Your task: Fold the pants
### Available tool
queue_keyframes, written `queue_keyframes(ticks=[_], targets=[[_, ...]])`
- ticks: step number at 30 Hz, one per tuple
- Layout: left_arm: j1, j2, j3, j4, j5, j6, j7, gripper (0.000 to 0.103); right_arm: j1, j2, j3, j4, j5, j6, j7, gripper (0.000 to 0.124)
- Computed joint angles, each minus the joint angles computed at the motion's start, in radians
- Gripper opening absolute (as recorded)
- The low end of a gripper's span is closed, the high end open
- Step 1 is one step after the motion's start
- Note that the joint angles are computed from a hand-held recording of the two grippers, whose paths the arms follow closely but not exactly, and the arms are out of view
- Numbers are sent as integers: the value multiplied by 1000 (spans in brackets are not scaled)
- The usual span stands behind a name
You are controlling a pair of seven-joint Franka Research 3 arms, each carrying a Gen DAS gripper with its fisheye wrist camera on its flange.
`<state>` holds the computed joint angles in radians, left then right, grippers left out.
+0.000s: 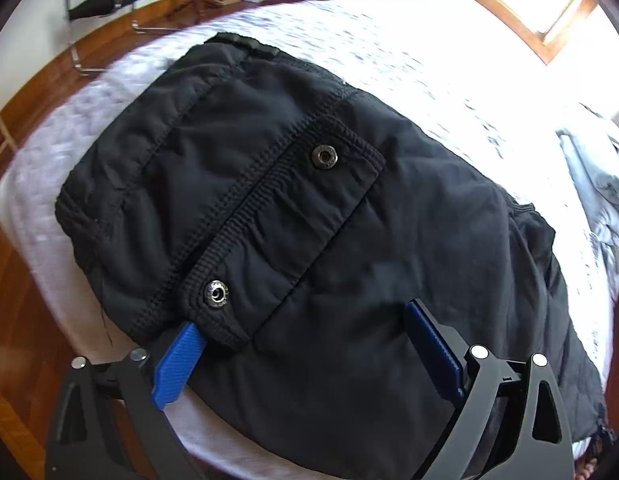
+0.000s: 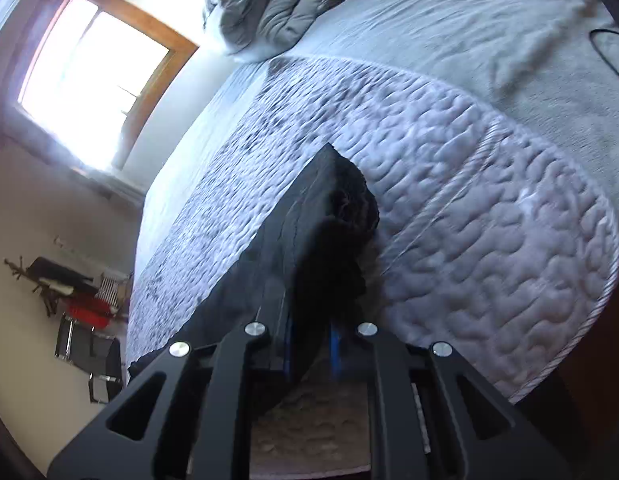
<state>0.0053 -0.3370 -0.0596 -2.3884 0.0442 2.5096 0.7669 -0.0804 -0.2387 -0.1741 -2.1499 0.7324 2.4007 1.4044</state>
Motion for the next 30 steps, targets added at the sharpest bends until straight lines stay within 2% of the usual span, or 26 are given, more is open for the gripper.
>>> queue_keyframes(ticks=[4,6,8,11,15,21,25,28,30], targets=[[-41,77,1,60,-54,42,70,96,-39,21,-13,-16,-32,33,67,12],[-40,93,-11,72,-44,46,79,96,-61,34,-4,-24,-102,30,130,12],[-26,91,-34,73,10,39,47,96,-70,36,-1,-39,-136,21,168,12],[-22,58,-44,37,37,71,6,96,-68,26,0,-58,-124,35,191,12],[22,-38,-68,-26,135,123,-127,97,-64,7,22,-42,-186,53,244,12],[5,-188,-60,-92,176,185,-153,97,-9,-32,52,5,-219,110,249,12],[-14,-218,-58,-92,161,192,-169,99,46,-45,85,64,-253,123,214,12],[-49,-212,-31,-78,119,205,-152,99,93,-35,111,120,-280,114,179,12],[-41,-226,-53,-78,123,190,-169,99,126,-19,132,161,-303,101,157,12]])
